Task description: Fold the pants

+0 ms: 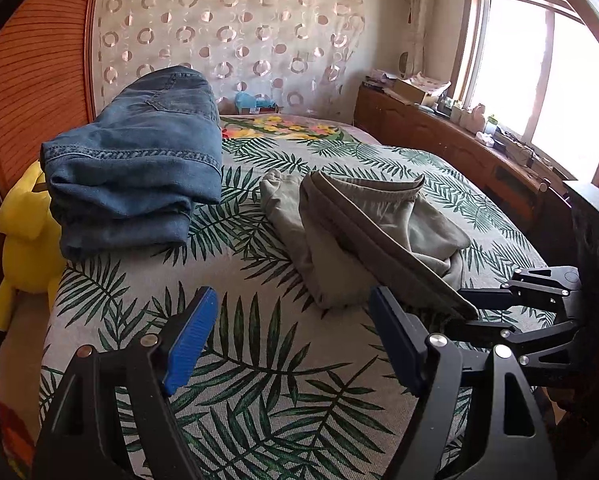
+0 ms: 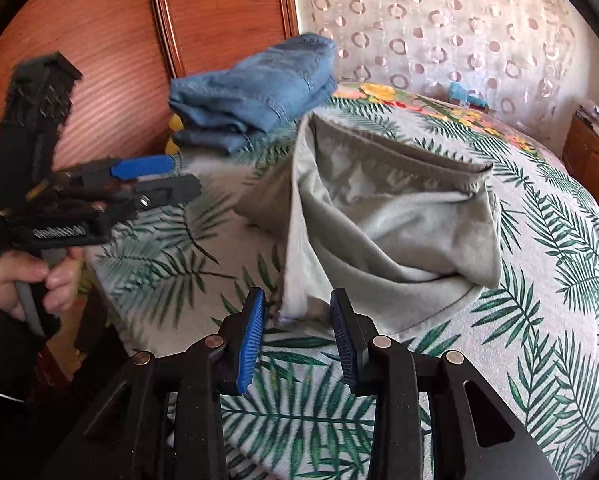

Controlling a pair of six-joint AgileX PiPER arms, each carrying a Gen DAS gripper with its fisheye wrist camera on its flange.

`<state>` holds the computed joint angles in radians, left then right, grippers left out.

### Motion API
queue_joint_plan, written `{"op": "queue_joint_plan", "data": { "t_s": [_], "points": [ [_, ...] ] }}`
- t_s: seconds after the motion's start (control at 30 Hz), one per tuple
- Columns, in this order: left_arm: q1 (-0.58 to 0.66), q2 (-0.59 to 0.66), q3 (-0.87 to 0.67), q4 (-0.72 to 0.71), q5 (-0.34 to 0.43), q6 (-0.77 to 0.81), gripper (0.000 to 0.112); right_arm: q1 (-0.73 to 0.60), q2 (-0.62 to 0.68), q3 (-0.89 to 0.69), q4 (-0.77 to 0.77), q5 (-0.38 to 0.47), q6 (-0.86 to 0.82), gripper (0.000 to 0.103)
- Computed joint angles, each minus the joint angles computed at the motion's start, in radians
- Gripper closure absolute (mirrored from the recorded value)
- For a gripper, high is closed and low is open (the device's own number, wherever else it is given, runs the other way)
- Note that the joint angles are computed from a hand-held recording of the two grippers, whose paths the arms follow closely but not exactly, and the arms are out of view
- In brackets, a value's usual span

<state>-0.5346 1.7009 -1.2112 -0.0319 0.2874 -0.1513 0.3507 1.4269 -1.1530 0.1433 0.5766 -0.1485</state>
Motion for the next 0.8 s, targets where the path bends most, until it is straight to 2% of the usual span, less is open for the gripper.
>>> {"op": "queue_joint_plan", "data": {
  "t_s": [0.1, 0.2, 0.4, 0.67, 0.8],
  "points": [
    [-0.003, 0.012, -0.012, -0.007, 0.006, 0.006, 0.033, 0.013, 0.023, -0.013, -0.081, -0.01, 0.061, 0.068],
    [-0.005, 0.022, -0.019, -0.014, 0.007, 0.012, 0.033, -0.025, 0.024, -0.023, -0.018, -0.01, -0.016, 0.092],
    [-0.019, 0.055, -0.059, 0.006, 0.016, -0.005, 0.033, -0.101, 0.009, -0.099, -0.015, 0.0, -0.059, 0.094],
    [-0.03, 0.133, -0.158, 0.038, 0.049, -0.019, 0.033, -0.145, 0.114, -0.318, -0.147, 0.05, -0.012, 0.094],
    [-0.032, 0.17, -0.207, 0.036, 0.075, -0.008, 0.033, -0.124, 0.168, -0.369, -0.245, 0.046, 0.067, 0.095]
  ]
}}
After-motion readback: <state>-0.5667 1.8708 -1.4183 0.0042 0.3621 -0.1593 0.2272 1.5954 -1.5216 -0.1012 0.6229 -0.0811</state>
